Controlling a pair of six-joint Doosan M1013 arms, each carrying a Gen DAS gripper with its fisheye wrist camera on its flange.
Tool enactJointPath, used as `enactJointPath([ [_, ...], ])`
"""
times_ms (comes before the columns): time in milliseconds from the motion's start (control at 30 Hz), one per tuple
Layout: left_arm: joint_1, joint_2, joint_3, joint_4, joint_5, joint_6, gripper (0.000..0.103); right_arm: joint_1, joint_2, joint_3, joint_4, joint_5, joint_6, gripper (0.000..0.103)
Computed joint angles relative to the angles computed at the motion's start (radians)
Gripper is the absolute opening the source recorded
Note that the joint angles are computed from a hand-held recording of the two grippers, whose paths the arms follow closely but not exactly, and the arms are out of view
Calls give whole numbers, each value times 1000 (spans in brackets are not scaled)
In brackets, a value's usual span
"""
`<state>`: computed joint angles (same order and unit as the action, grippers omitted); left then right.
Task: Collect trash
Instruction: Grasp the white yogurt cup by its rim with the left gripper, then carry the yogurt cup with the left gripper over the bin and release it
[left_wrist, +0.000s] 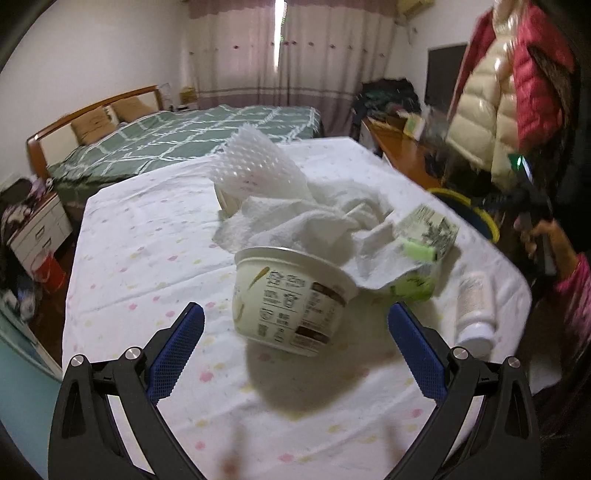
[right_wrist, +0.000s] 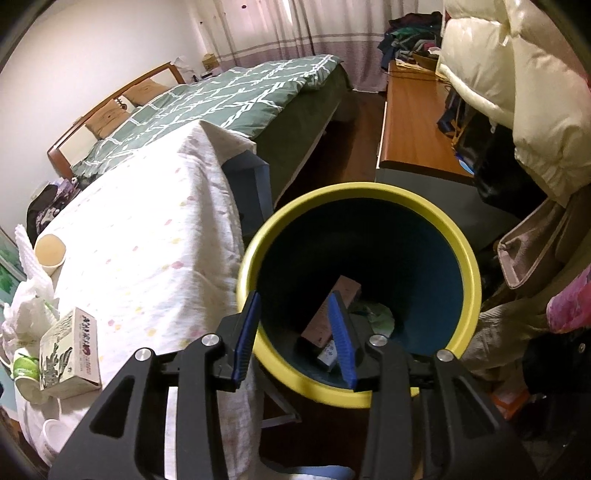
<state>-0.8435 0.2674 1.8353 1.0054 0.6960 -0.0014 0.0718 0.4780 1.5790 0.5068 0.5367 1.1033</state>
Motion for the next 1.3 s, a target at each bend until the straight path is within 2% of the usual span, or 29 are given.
enactJointPath([
  [167,50,4,14,-78,-110,72,98,10,3,-7,-31,8,18,40],
  [500,81,35,0,-134,-177,175,98,23,22,-27,-55,32,42,40],
  [667,84,44,-13,-125,-180,189,98,27,26,-32,-64,40,53,40],
  [733,83,48,-18,-143,-175,213,93,26,27,-34,-64,41,55,40],
  [767,83,50,-20,-150,-173,224,85,25,27,-33,-63,41,54,40],
  [933,77,46,-18,-141,-163,211,84,21,25,-32,-53,42,46,40],
  [1100,47,28,-8,-140,-102,194,84,17,20,-24,-31,43,20,40],
  [1300,-8,-6,27,-133,-27,115,84,12,12,-11,11,44,-16,40],
])
